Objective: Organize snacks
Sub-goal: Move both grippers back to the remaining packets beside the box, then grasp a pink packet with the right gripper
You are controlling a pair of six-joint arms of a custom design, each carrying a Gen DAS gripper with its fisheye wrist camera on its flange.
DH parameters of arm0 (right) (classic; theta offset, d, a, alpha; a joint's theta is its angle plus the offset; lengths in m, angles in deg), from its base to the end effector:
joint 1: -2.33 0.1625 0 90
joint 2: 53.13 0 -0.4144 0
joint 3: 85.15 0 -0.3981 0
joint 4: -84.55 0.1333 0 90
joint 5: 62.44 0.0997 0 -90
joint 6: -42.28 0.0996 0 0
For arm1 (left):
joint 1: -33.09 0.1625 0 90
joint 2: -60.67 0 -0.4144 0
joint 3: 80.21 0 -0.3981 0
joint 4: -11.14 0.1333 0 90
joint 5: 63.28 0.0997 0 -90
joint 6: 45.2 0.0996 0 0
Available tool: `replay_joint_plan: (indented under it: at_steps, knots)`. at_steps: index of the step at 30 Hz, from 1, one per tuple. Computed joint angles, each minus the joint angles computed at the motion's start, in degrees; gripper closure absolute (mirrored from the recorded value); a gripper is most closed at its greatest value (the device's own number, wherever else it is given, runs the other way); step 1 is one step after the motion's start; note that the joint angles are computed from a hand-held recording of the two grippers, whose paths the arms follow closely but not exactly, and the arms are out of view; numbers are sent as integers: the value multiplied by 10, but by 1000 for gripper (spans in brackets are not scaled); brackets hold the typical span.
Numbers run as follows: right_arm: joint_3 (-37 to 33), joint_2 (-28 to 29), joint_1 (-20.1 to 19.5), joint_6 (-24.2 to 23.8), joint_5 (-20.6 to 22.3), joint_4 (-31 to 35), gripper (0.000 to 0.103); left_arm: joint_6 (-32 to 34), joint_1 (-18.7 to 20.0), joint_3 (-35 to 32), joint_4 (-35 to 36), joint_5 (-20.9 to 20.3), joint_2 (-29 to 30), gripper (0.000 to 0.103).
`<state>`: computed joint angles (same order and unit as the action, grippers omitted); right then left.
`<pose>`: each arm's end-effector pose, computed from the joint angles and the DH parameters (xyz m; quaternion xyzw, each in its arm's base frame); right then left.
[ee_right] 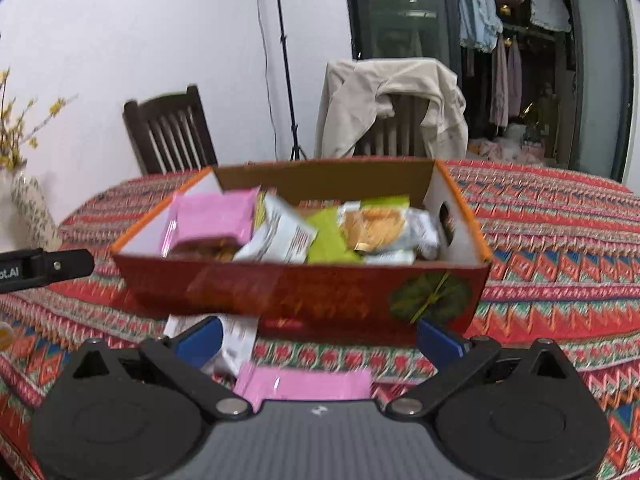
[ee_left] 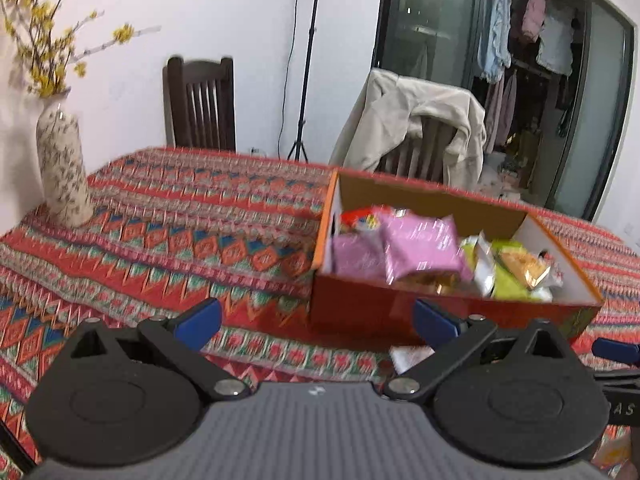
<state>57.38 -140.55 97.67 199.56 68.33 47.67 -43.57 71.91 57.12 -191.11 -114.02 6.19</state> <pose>0.0947 -0.2792 0.1316 -0.0140 -0.7863 0.5005 0.3620 -0.2003 -0.4131 0.0865 0.3288 0.8539 -0.3532 0.1949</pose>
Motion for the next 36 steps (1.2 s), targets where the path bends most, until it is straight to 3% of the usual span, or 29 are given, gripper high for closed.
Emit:
replay_joint_plan:
  at_steps: [5,11,14,18,28,30,34,36]
  knots:
    - [-30,54,2,26,31,29,0,-6,17,11,24,-9,-2,0]
    - [-45,90,-17,52,37,54,0,-12,35,14,35,-31,1,0]
    - [-44,109,-14,20,58,12,0,-9,40,14,35,-42,2,0]
    - [-13,114,-24,-17,39,-76,0,-10,45,14,37,-50,3,0]
    - [-8,102,-31,-21,22,-66,1,-28,62,10,49,-61,-2,0]
    - [-3,100,-29,-24,21,-73,6,-27,63,10,50,-62,-2,0]
    - [8,89,-22,-28,20,-80,29,-23,64,11,49,-68,-1,0]
    - [15,78,-22,-26,14,-73,35,-22,64,11,47,-67,1,0]
